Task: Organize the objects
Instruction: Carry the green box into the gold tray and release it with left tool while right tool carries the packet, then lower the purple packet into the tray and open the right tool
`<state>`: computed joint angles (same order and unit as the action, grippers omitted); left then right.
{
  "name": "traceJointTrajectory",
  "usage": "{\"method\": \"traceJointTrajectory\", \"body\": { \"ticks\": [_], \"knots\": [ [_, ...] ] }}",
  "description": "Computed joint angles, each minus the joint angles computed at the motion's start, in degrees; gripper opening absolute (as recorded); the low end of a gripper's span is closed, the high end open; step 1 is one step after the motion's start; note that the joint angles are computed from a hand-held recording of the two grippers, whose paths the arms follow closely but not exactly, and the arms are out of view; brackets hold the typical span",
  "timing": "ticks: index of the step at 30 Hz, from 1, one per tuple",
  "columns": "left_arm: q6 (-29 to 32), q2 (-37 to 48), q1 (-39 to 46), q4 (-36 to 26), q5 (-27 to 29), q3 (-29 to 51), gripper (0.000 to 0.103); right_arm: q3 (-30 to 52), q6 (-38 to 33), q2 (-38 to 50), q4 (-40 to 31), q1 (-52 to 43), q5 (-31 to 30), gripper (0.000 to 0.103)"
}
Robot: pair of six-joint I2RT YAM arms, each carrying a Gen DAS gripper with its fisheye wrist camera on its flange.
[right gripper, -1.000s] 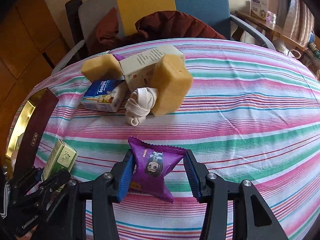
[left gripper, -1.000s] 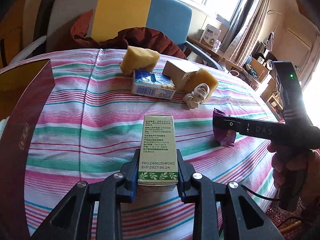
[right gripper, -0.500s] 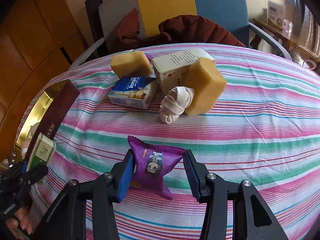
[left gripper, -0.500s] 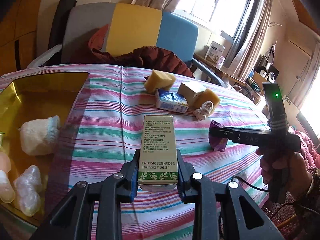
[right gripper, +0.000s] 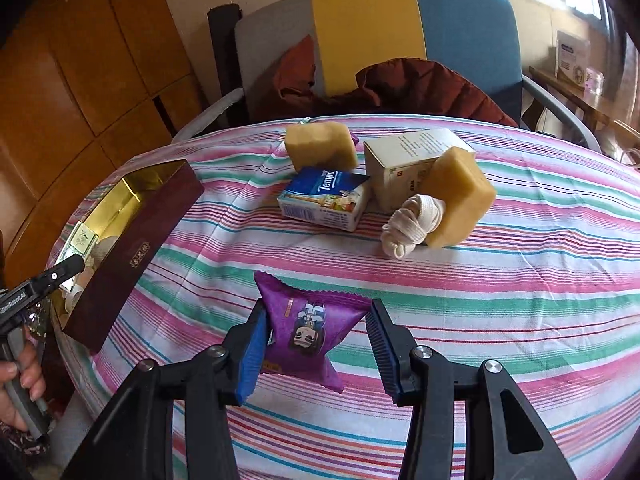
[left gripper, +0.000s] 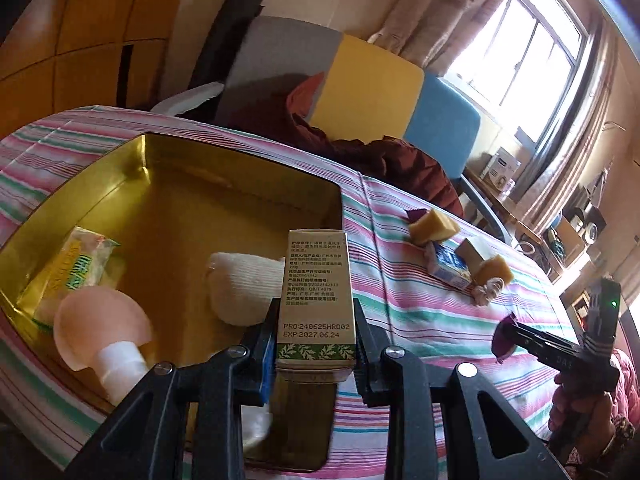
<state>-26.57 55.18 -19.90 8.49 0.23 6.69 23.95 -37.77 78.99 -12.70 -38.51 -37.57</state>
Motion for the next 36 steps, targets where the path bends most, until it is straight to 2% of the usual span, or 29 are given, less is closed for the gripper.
{"method": "traceJointTrajectory", "body": {
  "ticks": [3, 10, 14, 17, 21, 22, 26, 28, 33, 36],
  "knots": [
    [3.2, 0.2, 8.0, -1.0, 2.3, 0.1, 0.03, -2.1, 0.5, -4.7, -1.8, 1.0, -0.9, 0.049],
    [8.4, 11.9, 22.3, 3.3, 8.5, 2.6, 0.03, -7.0, 5.2, -20.4, -8.4, 7.9, -1.7, 0.049],
    [10.1, 17.6, 24.8, 6.1, 9.9, 4.1, 0.03, -8.6, 11.8, -27.9, -11.0, 15.5, -1.1, 0.049],
    [10.8, 21.0, 25.2, 8.1, 10.1, 5.2, 0.03, -10.1, 17.9, -34.4, -11.9, 23.2, 1.8, 0.049],
    [11.2, 22.3, 26.5, 8.3, 11.7, 5.7, 0.044, -11.0, 24.5, -39.6, -11.6, 33.3, 6.7, 0.049],
    [11.1, 21.9, 27.4, 8.3, 13.1, 5.5, 0.045, -11.2, 26.1, -40.6, -11.5, 35.9, 8.1, 0.049],
    [9.9, 16.4, 32.4, 6.9, 18.6, 3.3, 0.045, -11.5, 31.9, -41.6, -9.4, 46.1, 13.7, 0.049],
    [8.9, 13.3, 34.9, 4.1, 19.7, 3.6, 0.046, -11.4, 34.3, -40.7, -7.9, 50.6, 16.1, 0.049],
    [7.6, 5.8, 40.4, -6.3, 17.4, 6.6, 0.05, -10.2, 40.3, -36.0, -2.7, 62.3, 22.2, 0.049],
    [7.4, 4.6, 44.4, -9.9, 18.2, 8.2, 0.051, -7.7, 43.1, -28.9, 1.2, 68.7, 25.6, 0.049]
  ]
}}
